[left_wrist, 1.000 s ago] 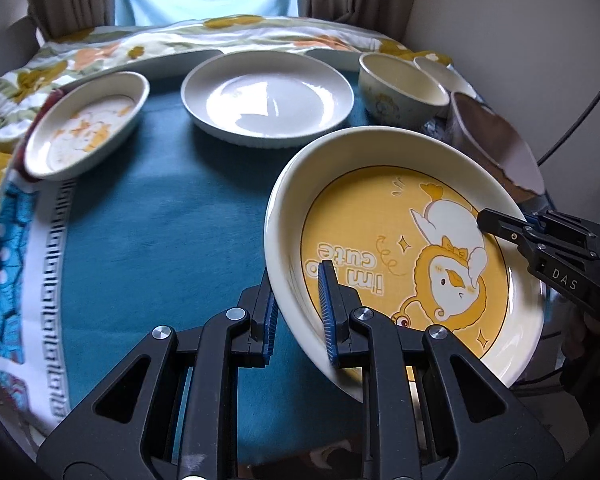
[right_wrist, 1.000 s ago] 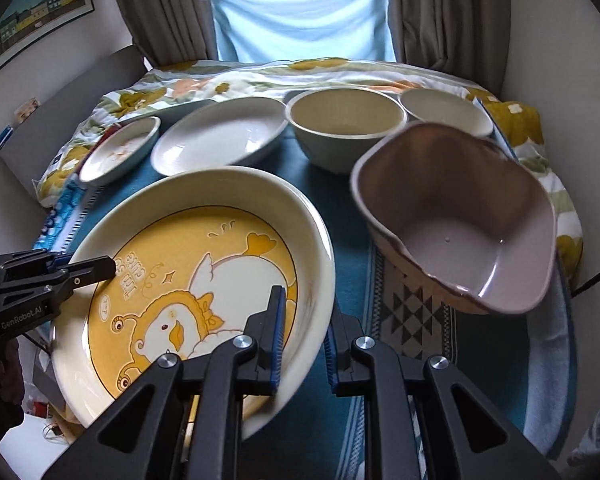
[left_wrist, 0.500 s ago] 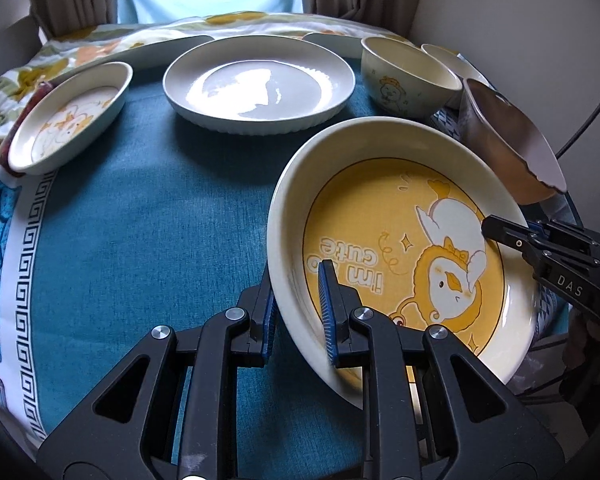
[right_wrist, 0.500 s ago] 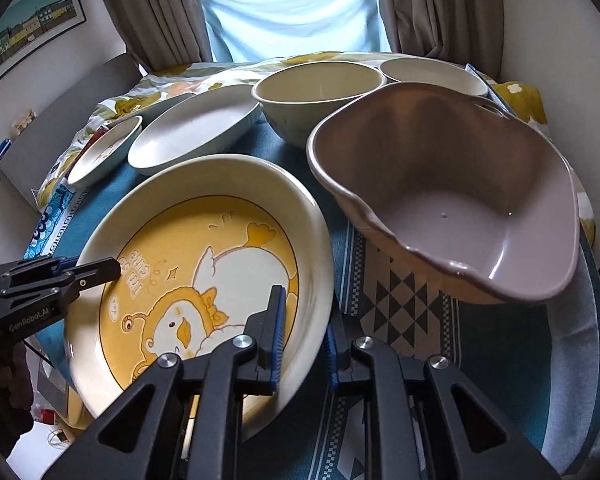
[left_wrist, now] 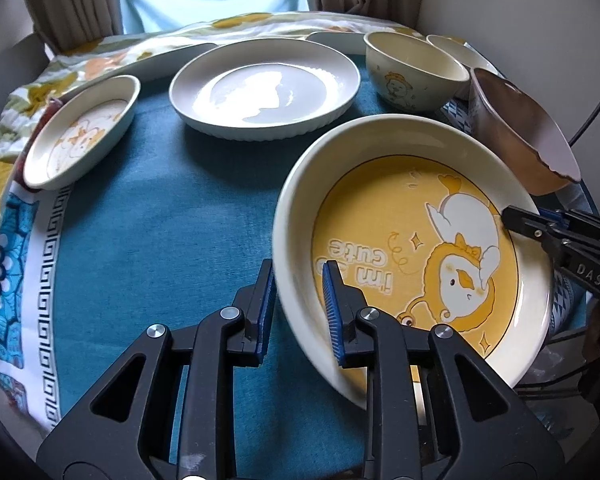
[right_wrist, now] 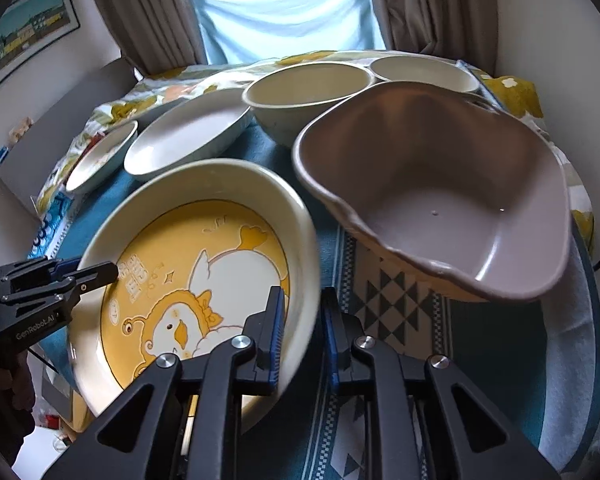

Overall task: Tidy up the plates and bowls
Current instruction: 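Lift the yellow duck plate with the right gripper and carry it toward the mauve bowl, then lower the yellow duck plate onto the table and open the right gripper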

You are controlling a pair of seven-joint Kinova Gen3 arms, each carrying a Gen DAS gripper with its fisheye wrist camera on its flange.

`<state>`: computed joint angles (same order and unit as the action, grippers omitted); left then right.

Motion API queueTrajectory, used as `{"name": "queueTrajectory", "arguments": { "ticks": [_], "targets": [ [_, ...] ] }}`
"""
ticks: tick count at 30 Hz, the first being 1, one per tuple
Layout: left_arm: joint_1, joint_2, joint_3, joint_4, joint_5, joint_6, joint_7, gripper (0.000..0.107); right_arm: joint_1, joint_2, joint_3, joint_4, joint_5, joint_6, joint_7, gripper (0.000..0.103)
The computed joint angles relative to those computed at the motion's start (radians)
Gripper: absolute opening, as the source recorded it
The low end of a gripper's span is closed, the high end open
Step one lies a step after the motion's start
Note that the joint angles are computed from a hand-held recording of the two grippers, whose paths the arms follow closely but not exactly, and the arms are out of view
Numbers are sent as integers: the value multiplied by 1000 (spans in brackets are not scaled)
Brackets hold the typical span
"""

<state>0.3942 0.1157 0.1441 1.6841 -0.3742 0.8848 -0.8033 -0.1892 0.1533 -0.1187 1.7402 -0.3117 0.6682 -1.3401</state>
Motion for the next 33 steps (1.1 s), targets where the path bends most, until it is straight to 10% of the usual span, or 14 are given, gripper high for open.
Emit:
{"name": "queueTrajectory", "arguments": {
  "ticks": [6,11,13,15,18,19,26,33],
  "targets": [
    [156,-46,-155,-31,4,80,13,21,-12,-75,13,-4,45,71,-47,17],
    [67,-122,-4,-89,-68,183,81,24,-31,-164,20,-35,72,112,-70,17],
    [12,-145,83,-127,-118,243,114,49,-41,-187,19,-66,72,127,-56,17],
    [-48,-173,175,-143,-188,282,164,98,-49,-201,22,-92,56,135,-36,34],
    [-181,-219,304,-151,-229,269,162,102,-51,-207,25,-124,-4,133,11,92],
    [-227,-220,342,-172,-234,287,133,102,-63,-206,35,-129,-25,123,22,97],
    [-420,-222,326,-244,-88,227,-141,103,-117,-129,-19,-232,63,78,-119,102],
    [-605,-35,331,-402,85,219,-425,103,-289,98,37,-531,272,329,-379,102]
  ]
}}
